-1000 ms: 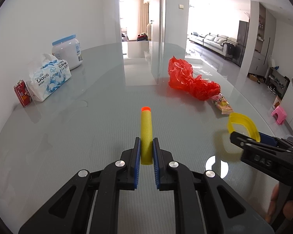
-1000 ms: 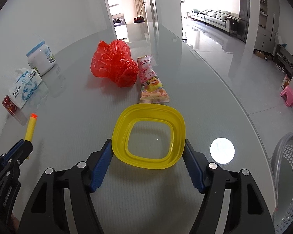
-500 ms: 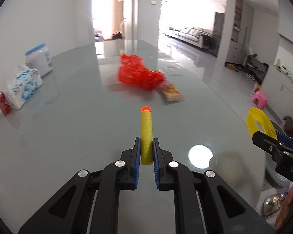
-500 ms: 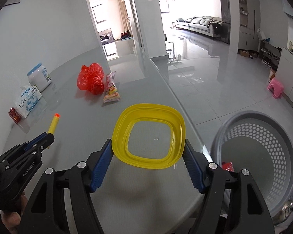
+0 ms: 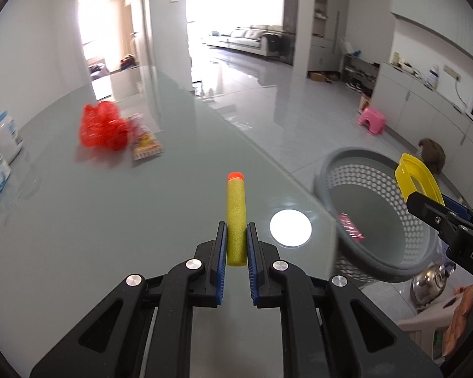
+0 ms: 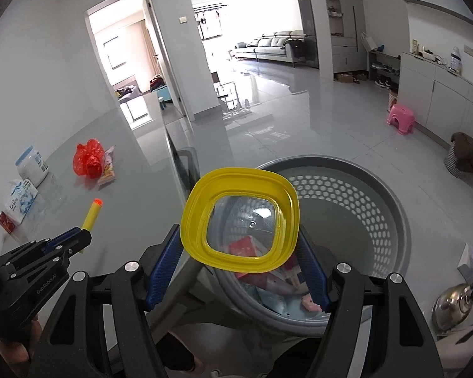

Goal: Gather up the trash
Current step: 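Carry the dart and lid over the basket and open both tools to drop them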

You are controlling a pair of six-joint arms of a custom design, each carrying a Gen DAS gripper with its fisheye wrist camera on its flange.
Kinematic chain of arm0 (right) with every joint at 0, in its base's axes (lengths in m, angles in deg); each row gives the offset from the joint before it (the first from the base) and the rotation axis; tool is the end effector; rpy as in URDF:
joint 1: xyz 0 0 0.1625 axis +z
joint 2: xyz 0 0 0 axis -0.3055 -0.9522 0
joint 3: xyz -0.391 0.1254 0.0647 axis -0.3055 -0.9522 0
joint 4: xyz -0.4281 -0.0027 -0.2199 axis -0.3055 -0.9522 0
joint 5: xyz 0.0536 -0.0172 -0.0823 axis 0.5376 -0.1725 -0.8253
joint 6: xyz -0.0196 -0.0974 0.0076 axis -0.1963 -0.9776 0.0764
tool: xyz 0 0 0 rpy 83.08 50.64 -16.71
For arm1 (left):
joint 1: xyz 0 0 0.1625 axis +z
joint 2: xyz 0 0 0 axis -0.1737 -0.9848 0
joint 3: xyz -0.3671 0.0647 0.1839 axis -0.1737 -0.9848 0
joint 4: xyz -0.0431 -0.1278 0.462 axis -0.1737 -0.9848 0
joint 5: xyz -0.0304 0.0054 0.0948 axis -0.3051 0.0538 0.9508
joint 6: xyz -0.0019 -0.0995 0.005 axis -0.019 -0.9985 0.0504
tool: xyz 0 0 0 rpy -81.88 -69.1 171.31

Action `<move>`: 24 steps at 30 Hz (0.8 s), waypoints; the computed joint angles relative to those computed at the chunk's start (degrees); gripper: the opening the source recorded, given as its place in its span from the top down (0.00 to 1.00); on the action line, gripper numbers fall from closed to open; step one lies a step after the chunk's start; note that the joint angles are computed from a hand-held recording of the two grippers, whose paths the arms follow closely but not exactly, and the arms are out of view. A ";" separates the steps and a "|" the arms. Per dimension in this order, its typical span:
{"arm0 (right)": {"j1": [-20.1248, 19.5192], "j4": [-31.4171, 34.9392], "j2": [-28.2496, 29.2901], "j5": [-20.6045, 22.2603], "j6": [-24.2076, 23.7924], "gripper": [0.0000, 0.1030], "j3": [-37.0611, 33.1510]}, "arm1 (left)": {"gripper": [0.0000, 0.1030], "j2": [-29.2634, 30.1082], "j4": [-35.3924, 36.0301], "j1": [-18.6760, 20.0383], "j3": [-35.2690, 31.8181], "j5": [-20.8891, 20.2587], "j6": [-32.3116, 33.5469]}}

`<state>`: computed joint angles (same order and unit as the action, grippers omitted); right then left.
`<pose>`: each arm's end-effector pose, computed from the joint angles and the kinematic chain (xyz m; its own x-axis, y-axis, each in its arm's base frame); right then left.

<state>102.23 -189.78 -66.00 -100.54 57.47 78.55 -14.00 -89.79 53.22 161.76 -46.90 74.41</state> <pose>0.0442 -0.5999 0.2832 -0.8435 0.0252 0.5365 -0.3733 0.6907 -0.6193 -0.3341 -0.6053 -0.0053 -0.6987 0.1590 -0.6975 0.5673 0.7171 -0.4049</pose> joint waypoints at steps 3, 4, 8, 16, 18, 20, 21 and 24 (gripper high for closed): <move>-1.55 -0.47 -1.37 0.58 0.44 0.34 0.62 | 0.88 3.20 0.50 -0.05 -3.66 -2.94 2.72; -2.21 -0.63 -1.86 0.86 0.61 0.34 0.79 | 0.88 4.11 0.82 -0.06 -4.82 -3.72 3.62; -4.14 -0.74 -2.90 1.19 1.58 0.34 0.96 | 0.88 7.24 2.36 0.13 -8.72 -7.22 6.09; -6.44 -0.89 -2.93 -0.07 2.12 0.34 0.74 | 0.88 12.41 6.15 0.74 -15.65 -11.75 8.82; -7.11 -0.35 -3.14 -0.06 2.38 0.34 0.58 | 0.88 13.14 6.86 0.89 -16.48 -12.37 9.27; -7.66 0.13 -3.33 0.35 2.42 0.34 0.58 | 0.87 13.82 7.84 1.08 -17.37 -12.89 9.14; -7.94 0.58 -3.43 0.81 2.27 0.34 0.52 | 0.87 14.06 8.25 1.11 -17.63 -13.16 9.03; -7.91 1.28 -2.85 0.48 2.12 0.34 -0.08 | 0.87 14.60 9.49 1.28 -18.41 -13.53 9.07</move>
